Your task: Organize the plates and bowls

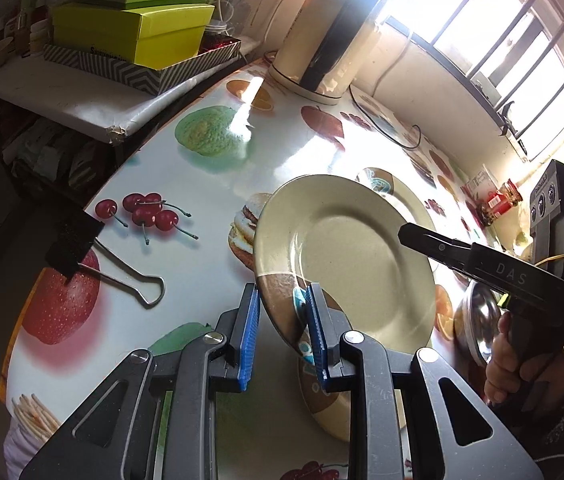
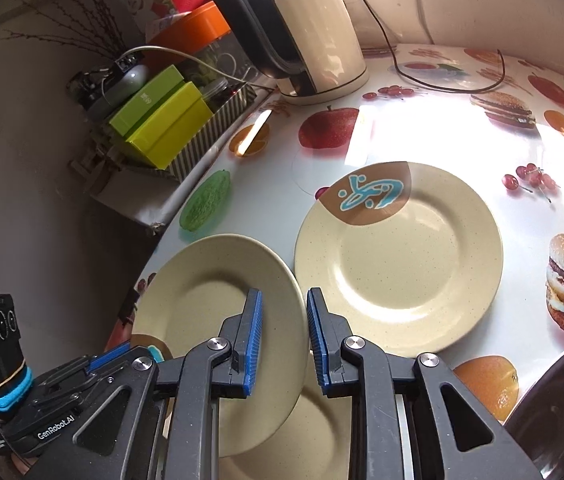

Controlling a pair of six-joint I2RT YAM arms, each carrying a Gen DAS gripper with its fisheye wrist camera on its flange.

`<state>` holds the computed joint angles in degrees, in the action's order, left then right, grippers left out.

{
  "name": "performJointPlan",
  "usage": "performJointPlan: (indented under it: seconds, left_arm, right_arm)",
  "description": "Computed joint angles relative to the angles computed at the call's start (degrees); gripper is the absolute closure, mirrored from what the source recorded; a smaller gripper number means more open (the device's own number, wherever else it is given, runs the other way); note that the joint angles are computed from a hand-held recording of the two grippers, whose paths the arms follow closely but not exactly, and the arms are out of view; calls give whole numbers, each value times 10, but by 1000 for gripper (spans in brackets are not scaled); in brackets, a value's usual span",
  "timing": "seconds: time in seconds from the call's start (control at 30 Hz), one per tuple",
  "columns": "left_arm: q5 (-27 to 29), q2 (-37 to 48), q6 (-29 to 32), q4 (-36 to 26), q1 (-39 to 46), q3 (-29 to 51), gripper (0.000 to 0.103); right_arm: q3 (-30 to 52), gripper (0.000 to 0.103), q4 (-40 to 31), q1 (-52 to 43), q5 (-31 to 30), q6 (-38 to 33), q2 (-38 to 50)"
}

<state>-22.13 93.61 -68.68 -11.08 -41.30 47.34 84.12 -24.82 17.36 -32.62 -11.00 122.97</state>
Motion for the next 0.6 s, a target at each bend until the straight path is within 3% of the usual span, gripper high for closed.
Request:
performJointPlan:
  seconds: [0.6]
  left_arm:
    - [2, 59, -36, -19, -61, 38, 78]
  right_arm:
    - [-119, 80, 37, -52, -6, -20, -54]
